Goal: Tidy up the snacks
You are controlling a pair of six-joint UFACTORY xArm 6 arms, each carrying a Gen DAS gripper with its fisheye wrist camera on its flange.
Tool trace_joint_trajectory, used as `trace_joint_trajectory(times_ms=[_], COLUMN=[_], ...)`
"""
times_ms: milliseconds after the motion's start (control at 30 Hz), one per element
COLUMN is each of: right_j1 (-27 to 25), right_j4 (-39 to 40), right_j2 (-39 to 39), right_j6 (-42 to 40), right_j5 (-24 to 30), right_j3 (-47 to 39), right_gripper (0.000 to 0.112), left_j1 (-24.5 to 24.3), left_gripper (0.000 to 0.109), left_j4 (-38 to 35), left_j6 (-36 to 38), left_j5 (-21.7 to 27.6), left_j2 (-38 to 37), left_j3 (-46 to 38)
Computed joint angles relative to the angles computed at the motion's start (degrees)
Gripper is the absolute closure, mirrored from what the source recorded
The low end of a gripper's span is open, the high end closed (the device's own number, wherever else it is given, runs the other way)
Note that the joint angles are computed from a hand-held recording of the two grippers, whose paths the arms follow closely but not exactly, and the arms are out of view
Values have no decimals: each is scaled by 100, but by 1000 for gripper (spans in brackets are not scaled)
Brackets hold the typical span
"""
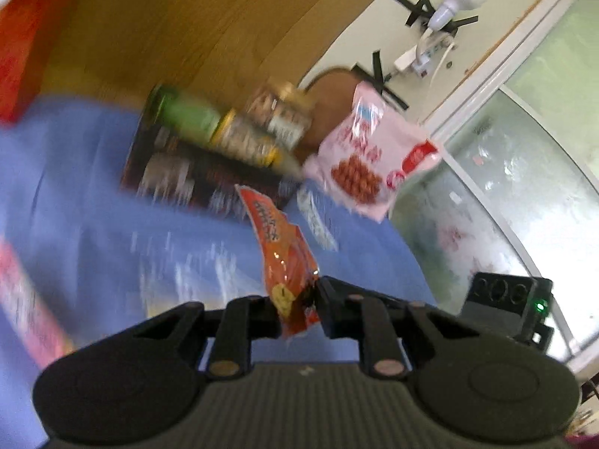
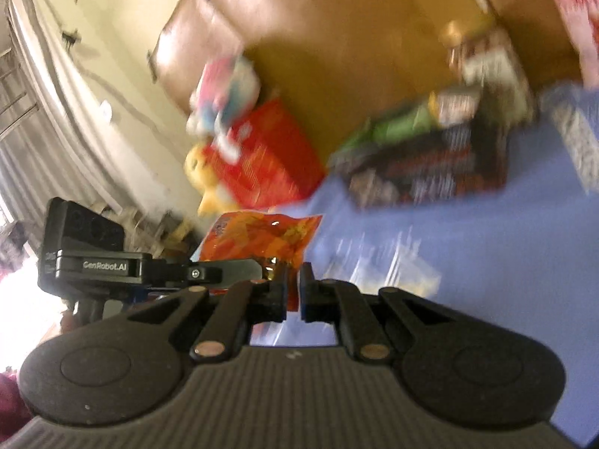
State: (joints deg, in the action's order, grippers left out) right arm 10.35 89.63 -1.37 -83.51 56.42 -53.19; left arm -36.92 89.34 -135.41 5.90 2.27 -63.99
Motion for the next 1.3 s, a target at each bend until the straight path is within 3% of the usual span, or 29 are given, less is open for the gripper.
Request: trace_joint_trajectory(times_ms=[167,300,400,467,500,533,600,633,667,733,900,1000,1133,1233,1300], right_j1=[267,351,547,689,741,785,826,839,855,803,642,494,287,466,769], right_j4=[585,962,1391,1747,2015,2317,2806,3135,3533,4143,4914,3798,1580,193,-470], right_j2=[765,1474,1795,1911,1941,1946,1911,1883,1842,1725,1359,1178,1059,931,857], right_j6=[-388,-550,-1011,-1507,-1912,-2357,-3103,-3527,-3974,-4648,-5440,-4014,-1831,-1150,-821], right_j5=[-925,-1424,-2112,-2559,-2721,-2849,-2989,-3041,-3108,-2944,-2304,-1779,-518,44,20], right_j3=[-1034,-1819,-2149,-2239,-2241,-2234,-2201,-2173,-2124,-1926,-1431,-1265,-1107,-952,-861], right_gripper=[103,103,103,100,100,101,101,97,86,71,71,70,63,57,56], left_j1=[534,704,676,648,598,575,417,311,205,27,-244,-538,-1151,-1420,-1569], left_gripper=[92,91,89,87,89,83,51,42,35,35,36,36,36,37,37], left_j4=[-1633,-3270,-4894,-5136,-4898,-4439,-3842,-3625,-3384,-2856,-1426,-938,-1776,-2330,-2348], left_j6=[2147,4025,5541,5783,5724,5541,5252,5162,5024,4775,3097,2042,1619,898,381], left_j5=[-315,-406,-366,-175,122,277,977,1477,1929,2555,2930,3373,4365,4384,4381], left_j2=[1049,1951,2515,2842,2910,2940,2986,2997,3000,2836,1373,20,-1584,-2476,-2783], left_j3=[-1208,-2103,-2548,-2895,-3081,-3191,-3450,-3579,-3682,-3606,-1923,-368,1416,2459,2866])
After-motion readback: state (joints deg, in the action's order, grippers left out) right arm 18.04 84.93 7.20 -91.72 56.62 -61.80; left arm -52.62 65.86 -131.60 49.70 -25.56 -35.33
